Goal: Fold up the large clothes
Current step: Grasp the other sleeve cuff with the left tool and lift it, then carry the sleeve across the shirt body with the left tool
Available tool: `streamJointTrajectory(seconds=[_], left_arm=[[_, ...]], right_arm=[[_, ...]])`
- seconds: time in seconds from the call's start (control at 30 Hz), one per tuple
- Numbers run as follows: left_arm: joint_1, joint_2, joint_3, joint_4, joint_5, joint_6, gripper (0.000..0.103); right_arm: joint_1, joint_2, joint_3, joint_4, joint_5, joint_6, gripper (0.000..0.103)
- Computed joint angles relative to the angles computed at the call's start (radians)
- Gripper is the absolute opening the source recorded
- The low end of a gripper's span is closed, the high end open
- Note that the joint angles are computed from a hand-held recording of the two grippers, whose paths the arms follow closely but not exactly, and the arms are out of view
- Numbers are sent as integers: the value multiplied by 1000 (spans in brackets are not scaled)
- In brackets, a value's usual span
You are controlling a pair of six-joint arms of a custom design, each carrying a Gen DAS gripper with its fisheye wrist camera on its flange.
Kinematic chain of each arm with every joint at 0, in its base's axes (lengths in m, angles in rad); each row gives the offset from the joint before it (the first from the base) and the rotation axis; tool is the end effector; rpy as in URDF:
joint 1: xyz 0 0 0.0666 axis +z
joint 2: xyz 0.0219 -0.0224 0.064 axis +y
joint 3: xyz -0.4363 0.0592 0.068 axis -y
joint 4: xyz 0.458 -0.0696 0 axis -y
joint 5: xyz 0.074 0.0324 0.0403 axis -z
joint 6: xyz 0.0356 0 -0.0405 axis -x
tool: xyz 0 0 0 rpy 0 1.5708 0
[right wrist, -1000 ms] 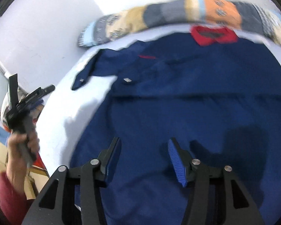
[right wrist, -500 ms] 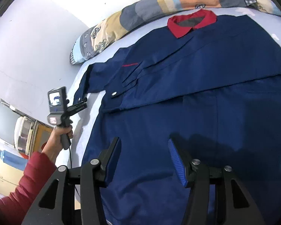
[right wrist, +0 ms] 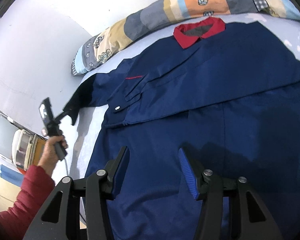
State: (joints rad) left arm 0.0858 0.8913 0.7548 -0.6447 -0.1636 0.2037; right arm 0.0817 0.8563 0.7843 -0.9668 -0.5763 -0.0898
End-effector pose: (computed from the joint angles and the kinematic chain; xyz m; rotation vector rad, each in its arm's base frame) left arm 0.3300 0.0338 0.3734 -0.4169 2.3054 0.1341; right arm 0.2942 0.0432 0.3822 -0.1955 2.5490 0.8120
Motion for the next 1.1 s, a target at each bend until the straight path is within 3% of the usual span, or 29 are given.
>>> streamJointTrajectory(seconds=[0.23, 0.47, 0.7, 0.83, 0.97, 1.1], left_arm=[[-11, -15, 143, -117, 161, 116, 7], [-115, 65, 362, -249, 218, 221, 7], [-311, 246, 653, -379, 117, 313, 7], [-411, 343, 796, -411, 87, 356, 7], [-518, 439, 930, -451, 31, 353, 7], [-616, 524, 1033, -469, 4, 354, 7]], right_arm=[[-16, -32, 2, 20, 14, 14, 53], [-106, -66, 1, 22, -26, 32, 53], [-246, -76, 18, -3, -104, 84, 53], [-326, -71, 31, -9, -150, 110, 53], [-410, -59, 44, -2, -199, 132, 53], [-487, -53, 48, 56, -183, 147, 53]])
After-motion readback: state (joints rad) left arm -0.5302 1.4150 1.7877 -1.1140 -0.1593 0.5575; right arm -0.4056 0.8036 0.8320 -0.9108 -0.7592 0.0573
